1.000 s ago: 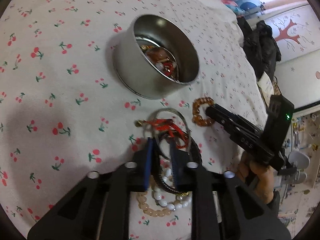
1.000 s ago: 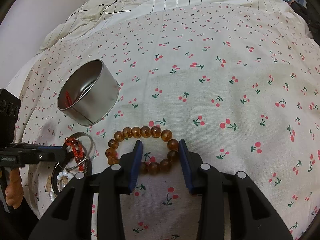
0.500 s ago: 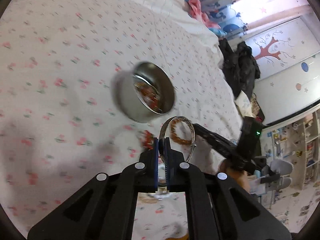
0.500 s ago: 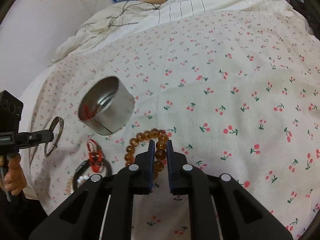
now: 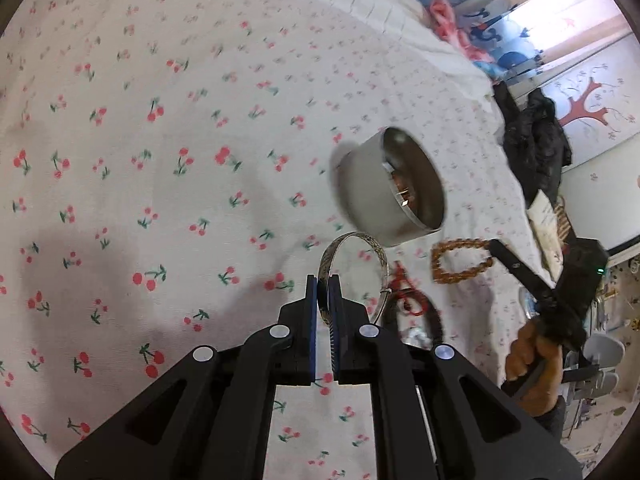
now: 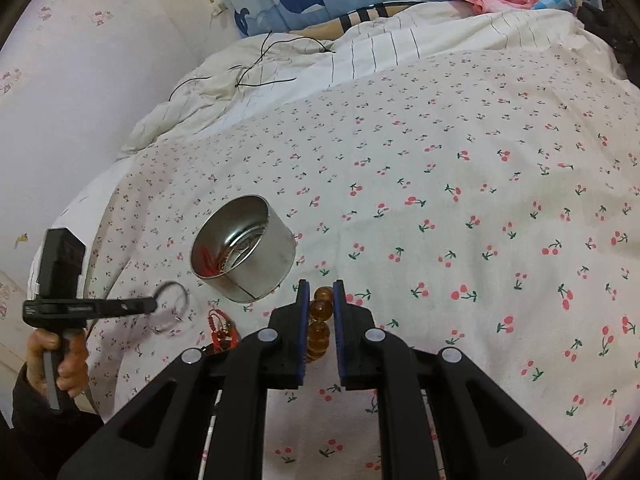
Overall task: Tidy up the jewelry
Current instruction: 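Carry the silver bangle into the tin with the left gripper while the right gripper drops the amber bracelet in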
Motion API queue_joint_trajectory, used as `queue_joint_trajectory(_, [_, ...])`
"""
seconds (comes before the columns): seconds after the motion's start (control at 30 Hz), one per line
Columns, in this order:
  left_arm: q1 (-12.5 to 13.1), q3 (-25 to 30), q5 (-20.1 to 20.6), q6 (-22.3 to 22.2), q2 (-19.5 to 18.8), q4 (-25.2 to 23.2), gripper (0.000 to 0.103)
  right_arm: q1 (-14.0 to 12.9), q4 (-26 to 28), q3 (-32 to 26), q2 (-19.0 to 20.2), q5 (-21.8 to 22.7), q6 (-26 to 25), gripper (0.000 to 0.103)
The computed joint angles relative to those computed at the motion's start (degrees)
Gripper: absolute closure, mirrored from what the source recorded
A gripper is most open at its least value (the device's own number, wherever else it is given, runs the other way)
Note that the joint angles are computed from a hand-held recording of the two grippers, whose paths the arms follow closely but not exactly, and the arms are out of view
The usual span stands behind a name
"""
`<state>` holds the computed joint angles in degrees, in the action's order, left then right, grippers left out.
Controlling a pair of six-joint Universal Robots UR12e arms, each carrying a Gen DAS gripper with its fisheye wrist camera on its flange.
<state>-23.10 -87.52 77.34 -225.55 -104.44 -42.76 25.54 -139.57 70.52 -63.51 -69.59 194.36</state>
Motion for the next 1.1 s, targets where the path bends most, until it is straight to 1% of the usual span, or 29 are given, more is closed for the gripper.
queue_joint_trajectory(0.03, [0.07, 0.07, -0.60, 0.03, -0.09, -0.01, 0.098, 0.00, -0.34, -0.04, 0.06, 0.32, 0.15, 0.091])
queue_joint_trajectory(0.23, [-0.04, 0.87, -1.20, 1.23, 0.01, 3.46, 0.098, -0.06, -8.65, 0.20, -0.07, 3.54, 1.82, 0.091])
queue_joint_trajectory(0.33, [-0.16, 2.02, -1.74, 1.77, -0.55, 4.96, 0.098, -0.05, -11.00, -0.31, 0.32, 4.85, 3.10, 0.091])
queue_joint_trajectory(0.43, [-0.42, 3.85, -1.96, 1.97, -1.75, 5.93, 0.098, 0.02, -11.89, -1.29, 1.03, 6.05, 4.05, 0.091])
queue_joint_trajectory(0.53, [-1.05, 6.63, -0.59, 2.64, -3.46, 5.29, 0.098, 0.24, -14.09, -2.26, 1.72, 6.96, 5.09, 0.091])
queue_joint_trajectory(0.67, [-1.04, 8.49, -0.92, 2.47, -5.17, 5.56, 0.098, 0.22, -17.05, -3.54, 2.50, 7.65, 6.74, 0.091])
queue_joint_trajectory(0.77, [-1.16, 10.66, -0.04, 3.03, -6.84, 4.10, 0.098, 0.31, -17.18, -4.80, 3.24, 7.59, 7.11, 0.091])
queue_joint_trajectory(0.9, [-1.43, 13.02, 2.69, 4.00, -8.54, 1.50, 0.097, 0.31, -16.60, -6.44, 4.48, 8.17, 7.83, 0.091])
queue_joint_trajectory(0.93, [-1.47, 13.64, 3.03, 4.20, -8.94, 0.68, 0.097, 0.34, -16.35, -6.91, 4.84, 8.47, 8.09, 0.091])
queue_joint_trajectory(0.97, [-1.63, 14.47, 4.06, 4.44, -9.44, -0.46, 0.093, 0.35, -16.28, -7.18, 5.06, 8.65, 8.12, 0.091])
queue_joint_trajectory(1.0, [-1.74, 15.06, 4.69, 4.75, -9.79, -1.16, 0.091, 0.41, -16.18, -7.57, 5.35, 8.94, 8.23, 0.091])
queue_joint_trajectory(1.03, [-1.83, 15.47, 5.14, 5.15, -10.06, -1.69, 0.085, 0.51, -16.06, -8.00, 5.66, 9.36, 8.29, 0.091])
queue_joint_trajectory(1.07, [-1.89, 15.63, 5.54, 5.21, -10.18, -1.85, 0.078, 0.63, -15.87, -8.40, 5.92, 9.59, 8.23, 0.091])
queue_joint_trajectory(1.1, [-1.97, 15.56, 6.62, 5.00, -10.15, -1.97, 0.074, 0.80, -15.59, -8.88, 6.24, 9.85, 8.15, 0.091])
